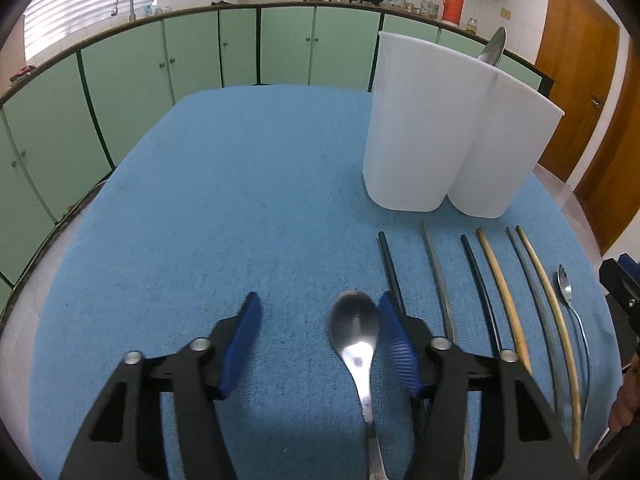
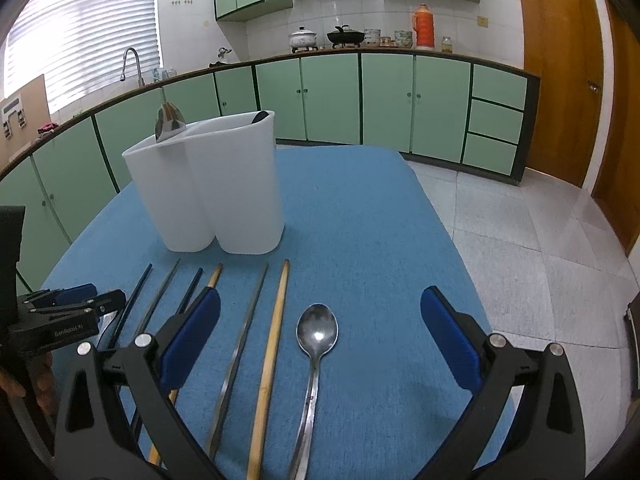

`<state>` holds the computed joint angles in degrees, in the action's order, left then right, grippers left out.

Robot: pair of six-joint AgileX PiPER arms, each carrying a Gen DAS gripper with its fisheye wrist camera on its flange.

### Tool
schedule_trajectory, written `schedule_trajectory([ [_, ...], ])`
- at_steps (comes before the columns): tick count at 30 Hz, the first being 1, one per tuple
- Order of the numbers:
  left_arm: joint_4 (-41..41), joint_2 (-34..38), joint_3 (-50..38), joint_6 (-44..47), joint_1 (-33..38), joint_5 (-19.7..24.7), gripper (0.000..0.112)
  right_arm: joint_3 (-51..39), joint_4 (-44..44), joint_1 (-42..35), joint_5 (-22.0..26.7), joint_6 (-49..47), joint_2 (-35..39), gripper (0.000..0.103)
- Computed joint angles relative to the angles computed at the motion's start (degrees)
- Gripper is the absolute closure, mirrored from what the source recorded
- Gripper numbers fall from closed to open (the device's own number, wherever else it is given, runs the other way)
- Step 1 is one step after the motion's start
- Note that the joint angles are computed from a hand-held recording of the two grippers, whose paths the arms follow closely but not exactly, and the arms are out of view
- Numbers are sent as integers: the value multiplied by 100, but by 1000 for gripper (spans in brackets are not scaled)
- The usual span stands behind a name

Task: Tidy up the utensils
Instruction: 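Grasp the decorative-handled spoon with the left tool while the right tool grasps a silver spoon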

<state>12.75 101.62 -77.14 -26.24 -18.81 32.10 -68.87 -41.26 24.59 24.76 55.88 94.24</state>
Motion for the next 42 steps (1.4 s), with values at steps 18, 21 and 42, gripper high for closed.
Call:
schedule_trajectory([
  [18,-703,-408,422,917,259,-504,88,-701,1285,-84,848,-1451,469,37],
  [21,-657,-391,383,892,224,-513,88,-873,1648,-153,962,-1814,589,45],
  [42,-508,-292,375,801,137,-648,88,-1718,2170,-212,1705,-2499,1239,75],
])
